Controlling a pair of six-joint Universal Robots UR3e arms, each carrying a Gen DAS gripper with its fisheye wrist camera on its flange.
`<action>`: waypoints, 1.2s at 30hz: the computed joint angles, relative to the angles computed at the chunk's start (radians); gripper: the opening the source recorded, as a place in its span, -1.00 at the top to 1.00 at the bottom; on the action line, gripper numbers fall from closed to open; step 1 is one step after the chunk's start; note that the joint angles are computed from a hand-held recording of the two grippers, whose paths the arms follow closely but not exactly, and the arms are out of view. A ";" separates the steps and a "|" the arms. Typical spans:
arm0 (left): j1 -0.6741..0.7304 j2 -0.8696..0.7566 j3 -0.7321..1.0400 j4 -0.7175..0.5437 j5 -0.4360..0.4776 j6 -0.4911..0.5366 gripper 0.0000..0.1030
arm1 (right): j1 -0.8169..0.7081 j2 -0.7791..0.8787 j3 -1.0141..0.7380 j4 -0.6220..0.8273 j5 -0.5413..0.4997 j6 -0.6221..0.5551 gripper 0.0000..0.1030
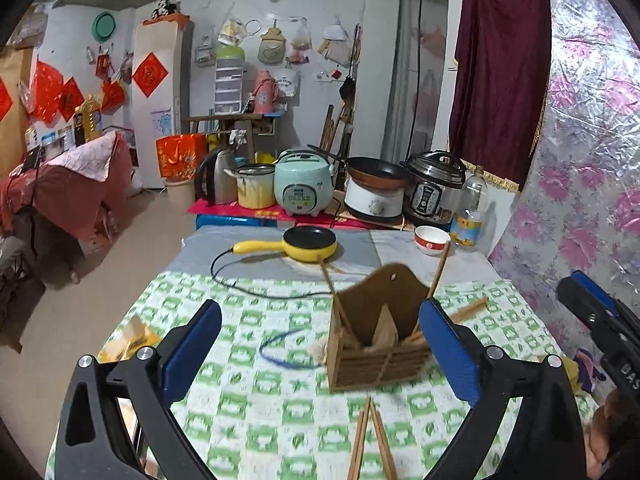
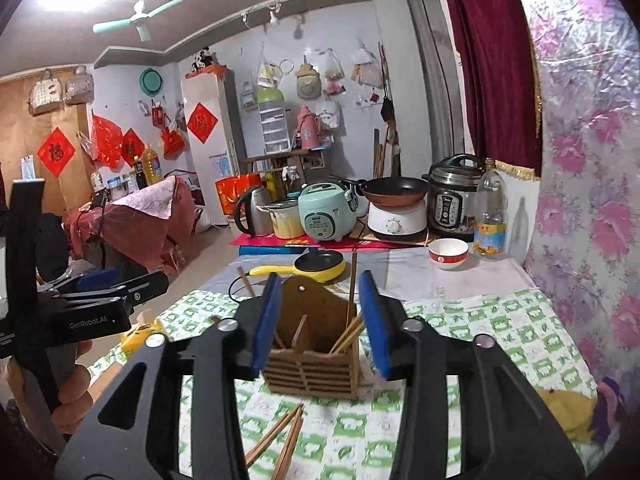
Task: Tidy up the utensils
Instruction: 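Open both grippers and bring them back over the chopsticks on the cloth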
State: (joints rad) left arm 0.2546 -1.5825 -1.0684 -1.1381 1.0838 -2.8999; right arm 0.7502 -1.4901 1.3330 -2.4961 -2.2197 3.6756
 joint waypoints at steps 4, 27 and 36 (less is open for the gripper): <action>0.110 0.171 -0.172 -0.050 -0.088 0.068 -0.89 | 0.123 -0.019 0.033 0.034 -0.103 0.084 -0.14; 0.354 0.640 -0.979 -0.270 -0.038 0.643 -0.89 | 0.270 -0.076 0.607 -0.116 0.065 0.497 -0.63; 0.200 0.480 -0.960 -0.110 0.122 0.499 -0.89 | 0.231 0.024 0.459 0.061 0.225 0.380 -0.63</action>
State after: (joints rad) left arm 0.4544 -1.1024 -2.0286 -1.2480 1.2054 -2.4010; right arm 0.9809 -1.4661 1.7917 -2.4347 -1.9944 4.0560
